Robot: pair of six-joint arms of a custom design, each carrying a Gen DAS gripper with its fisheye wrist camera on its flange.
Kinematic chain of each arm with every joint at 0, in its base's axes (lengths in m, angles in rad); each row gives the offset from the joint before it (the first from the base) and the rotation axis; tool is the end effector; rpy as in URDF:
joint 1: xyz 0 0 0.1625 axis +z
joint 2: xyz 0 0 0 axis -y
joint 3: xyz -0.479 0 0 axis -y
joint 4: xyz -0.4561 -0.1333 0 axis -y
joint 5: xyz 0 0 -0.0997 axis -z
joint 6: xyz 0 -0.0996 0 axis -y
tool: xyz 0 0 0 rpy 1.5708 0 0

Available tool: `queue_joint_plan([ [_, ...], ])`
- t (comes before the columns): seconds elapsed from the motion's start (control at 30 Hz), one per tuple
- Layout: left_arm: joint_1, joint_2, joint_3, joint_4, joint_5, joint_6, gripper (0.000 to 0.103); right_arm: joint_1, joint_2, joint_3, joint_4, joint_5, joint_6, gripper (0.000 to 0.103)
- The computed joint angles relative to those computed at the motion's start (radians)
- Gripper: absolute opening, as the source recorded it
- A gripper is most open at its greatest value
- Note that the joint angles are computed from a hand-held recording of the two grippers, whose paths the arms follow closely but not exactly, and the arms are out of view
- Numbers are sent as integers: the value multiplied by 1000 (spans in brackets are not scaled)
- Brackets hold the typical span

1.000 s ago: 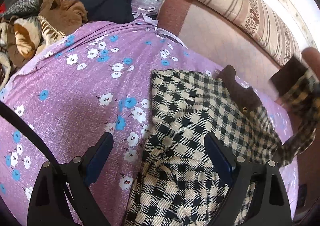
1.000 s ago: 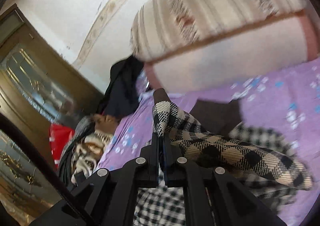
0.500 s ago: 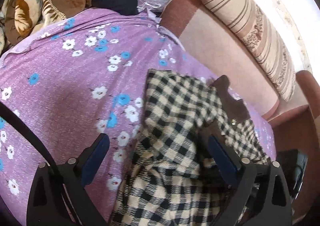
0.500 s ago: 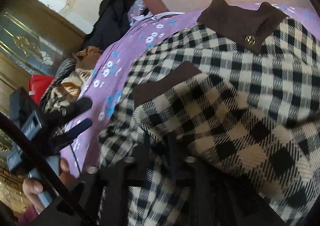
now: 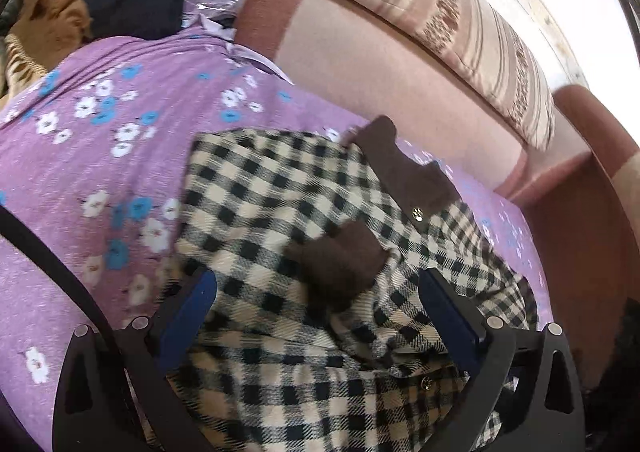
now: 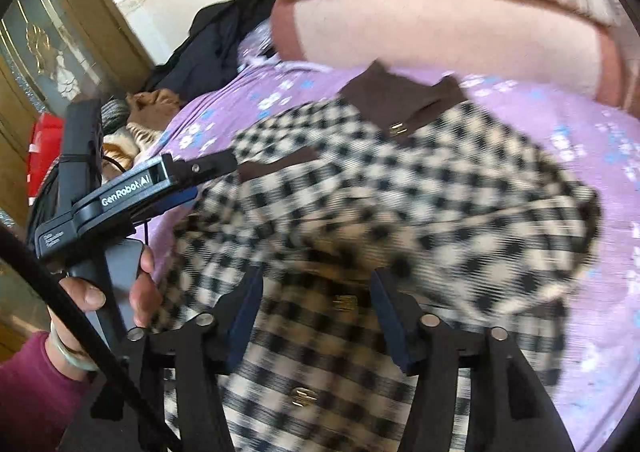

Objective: Fold large clothes

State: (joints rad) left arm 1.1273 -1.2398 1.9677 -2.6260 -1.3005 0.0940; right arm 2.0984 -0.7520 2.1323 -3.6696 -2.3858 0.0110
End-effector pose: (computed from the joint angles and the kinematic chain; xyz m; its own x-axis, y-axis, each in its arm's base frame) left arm -0.1222 -0.6299 0.2532 -0.8652 0.4148 -0.2819 0.4897 0.8200 -0.2963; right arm 0.3326 -0.4500 0.0561 -0.8379 0.0757 0.5406 -0.3698 0.6496 -0.6642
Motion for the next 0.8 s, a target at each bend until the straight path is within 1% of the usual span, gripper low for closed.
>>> queue_joint_plan([
  [0.03,-2,3,2,0,5,2,100,0,-6,6,-3,0,4,61],
  [0.1,-9,13,12,-16,31,11,100,-18,-28,34,-21,26,27,61],
  [0.23,-21,29,26,-55,86,33,100,-45,-35,43,-9,58,58,61],
  [0.37,-25,35,33,-71,106,50,100,-49,-26,35,26,46,58,61],
  [0.53,-32,41,41,-86,128,69,100,-52,-19,34,40,34,67,61],
  [0.57,-34,42,42,-89,129,73,98,-53,-21,36,41,33,70,61],
  [0.63,-36,43,47,-105,120,97,65,-52,-20,37,41,29,72,61],
  [0.67,-40,46,42,-82,123,109,36,-50,-22,41,40,23,70,61],
  [0.7,-43,50,38,-70,125,121,18,-49,-24,44,41,18,70,61],
  [0.73,-45,51,40,-74,123,134,16,-47,-28,48,41,13,70,62],
  [0.8,-48,41,55,-121,114,145,10,-47,-37,60,37,9,76,63],
])
